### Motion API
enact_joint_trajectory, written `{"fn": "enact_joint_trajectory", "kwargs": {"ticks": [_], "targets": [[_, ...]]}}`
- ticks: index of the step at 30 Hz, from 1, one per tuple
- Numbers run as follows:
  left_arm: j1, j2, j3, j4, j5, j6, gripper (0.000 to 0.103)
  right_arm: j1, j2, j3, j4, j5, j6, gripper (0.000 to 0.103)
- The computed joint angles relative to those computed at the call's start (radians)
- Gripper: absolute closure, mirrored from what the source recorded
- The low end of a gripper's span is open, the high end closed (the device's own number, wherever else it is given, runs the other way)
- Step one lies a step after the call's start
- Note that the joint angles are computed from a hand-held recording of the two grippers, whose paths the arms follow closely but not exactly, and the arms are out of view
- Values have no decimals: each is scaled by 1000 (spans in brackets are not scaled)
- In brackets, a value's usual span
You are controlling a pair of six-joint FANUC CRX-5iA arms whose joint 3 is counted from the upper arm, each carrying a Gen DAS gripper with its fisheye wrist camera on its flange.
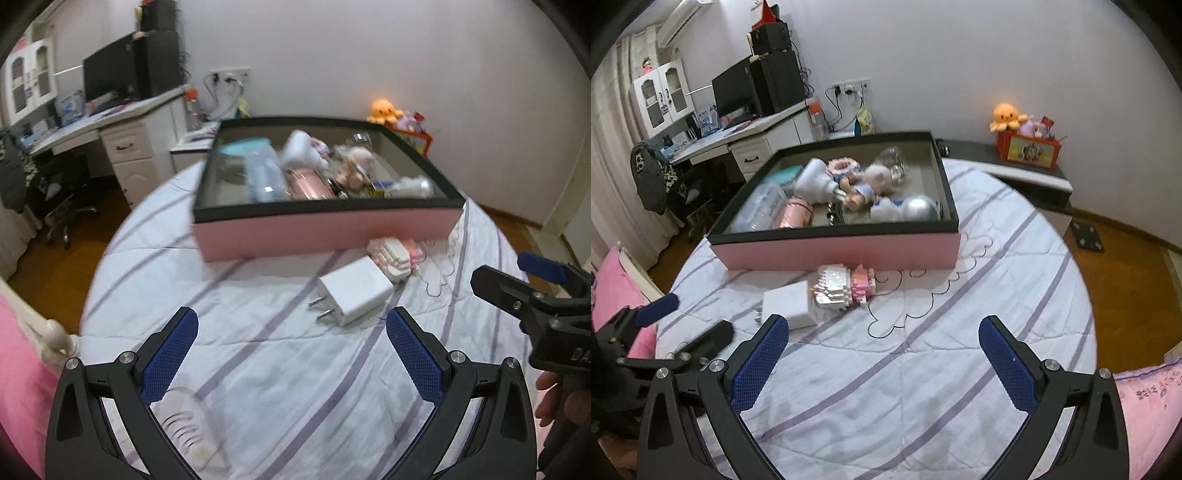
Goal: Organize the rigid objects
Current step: 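Grasp the white charger with the left tool while the right tool grasps the white block figure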
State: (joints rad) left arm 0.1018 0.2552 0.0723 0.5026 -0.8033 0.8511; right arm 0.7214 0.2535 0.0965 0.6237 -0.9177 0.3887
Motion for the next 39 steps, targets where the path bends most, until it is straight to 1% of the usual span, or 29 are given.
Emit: {"fn": "enact_joint_trajectory", "kwargs": {"ticks": [6, 11, 13, 14, 16, 17, 18, 19, 23, 25, 28, 30, 32, 35, 37, 38, 39], "targets": [[-39, 89, 78, -24, -26, 1, 0, -32, 31, 29, -65, 13, 49, 0], [-55, 129, 109, 2, -58, -59, 1, -55, 50, 50, -103, 21, 80, 0], [-59, 145, 128, 0, -77, -61, 4, -62, 61, 62, -119, 22, 96, 0], [-61, 158, 143, -1, -93, -57, 10, -64, 65, 67, -125, 21, 101, 0], [-62, 167, 150, 9, -99, -68, 14, -68, 74, 77, -136, 21, 111, 0], [-61, 171, 152, 26, -106, -86, 24, -70, 77, 81, -140, 23, 115, 0], [-63, 173, 154, 31, -107, -95, 40, -71, 81, 85, -145, 23, 120, 0], [-64, 171, 152, 23, -100, -94, 40, -72, 85, 90, -150, 25, 125, 0], [-47, 172, 144, 59, -116, -107, 40, -74, 99, 109, -163, 29, 141, 0], [-36, 158, 125, 61, -103, -103, 40, -73, 106, 118, -168, 32, 157, 0], [-17, 135, 100, 46, -72, -70, 40, -73, 122, 139, -180, 39, 184, 0], [-7, 132, 97, 41, -67, -57, 40, -72, 144, 167, -191, 41, 208, 0], [-2, 131, 96, 31, -58, -48, 40, -73, 172, 205, -206, 28, 239, 0], [2, 139, 109, 25, -59, -40, 40, -73, 231, 277, -219, -16, 287, 0], [2, 136, 106, 16, -53, -42, 40, -71, 245, 282, -206, -11, 289, 9], [3, 135, 104, 19, -53, -45, 40, -68, 244, 275, -189, -8, 287, 16], [5, 136, 105, 24, -57, -46, 40, -66, 239, 270, -185, -6, 293, 36]]}}
